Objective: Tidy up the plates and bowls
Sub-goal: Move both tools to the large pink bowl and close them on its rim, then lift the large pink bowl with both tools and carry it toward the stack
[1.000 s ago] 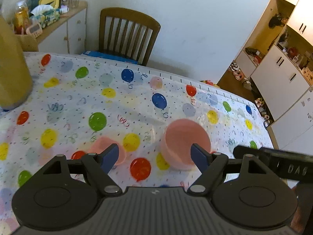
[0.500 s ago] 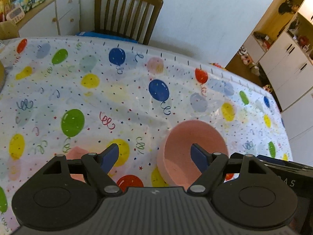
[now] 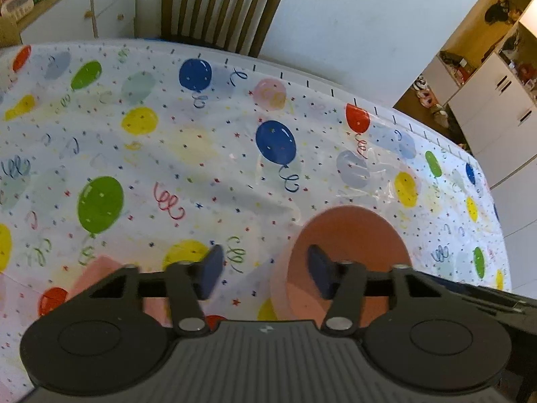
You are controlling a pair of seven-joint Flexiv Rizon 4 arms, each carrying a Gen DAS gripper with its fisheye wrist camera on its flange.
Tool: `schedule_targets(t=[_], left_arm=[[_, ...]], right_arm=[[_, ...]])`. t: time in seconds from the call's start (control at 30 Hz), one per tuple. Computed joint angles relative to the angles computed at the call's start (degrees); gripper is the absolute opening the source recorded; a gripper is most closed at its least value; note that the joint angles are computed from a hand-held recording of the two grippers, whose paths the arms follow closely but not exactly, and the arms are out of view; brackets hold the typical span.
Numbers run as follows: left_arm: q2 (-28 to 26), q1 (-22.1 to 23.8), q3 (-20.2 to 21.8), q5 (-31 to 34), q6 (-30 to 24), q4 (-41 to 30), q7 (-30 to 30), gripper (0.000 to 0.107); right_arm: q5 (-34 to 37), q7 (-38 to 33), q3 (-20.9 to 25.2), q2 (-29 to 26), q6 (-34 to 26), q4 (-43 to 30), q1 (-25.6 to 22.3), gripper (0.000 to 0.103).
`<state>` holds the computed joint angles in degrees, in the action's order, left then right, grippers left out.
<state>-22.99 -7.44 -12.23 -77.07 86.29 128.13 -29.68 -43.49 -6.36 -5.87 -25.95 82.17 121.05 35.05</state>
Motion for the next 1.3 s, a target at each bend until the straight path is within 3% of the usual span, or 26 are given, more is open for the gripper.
schedule_targets(t=[0.13,0.2,0.4,0.83,1.13,1.3], left_arm=[[-0.6,-0.3,-0.2,0.6,0.7,0.0,-0.7,0.029],[-0.5,0.2,-0.9,-0.4,0.3,0.1,0.2,0.019],[-0.2,-1.6,0.4,-1.7,0.1,0.2,1.1,0.009],[4.6,-0.9,1.5,4.6,-0.9,5.4,-3.6,0.008],[12.2,-1.3,4.9,9.8,-4.4,11.4,-6.7,0.008],[17.2,-2.2,7.1,9.4,-6.4,15.0,-5.5,0.008]], right_arm=[[1.5,-2.1,2.0,-0.2,-2.1,-1.0,-1.1,0.015],[2.5,-3.1,3.2,-0.3,-3.4,-1.5,-1.7,0.010],[3.4,-3.9,3.7,-0.3,-3.6,-1.7,-1.6,0.005],[5.3,-5.0,7.4,2.2,-7.5,-1.1,-2.1,0.005],[5.4,-3.4,10.7,6.6,-9.7,1.5,-1.9,0.005],[4.2,-1.0,12.7,9.5,-11.7,3.0,-1.3,0.005]])
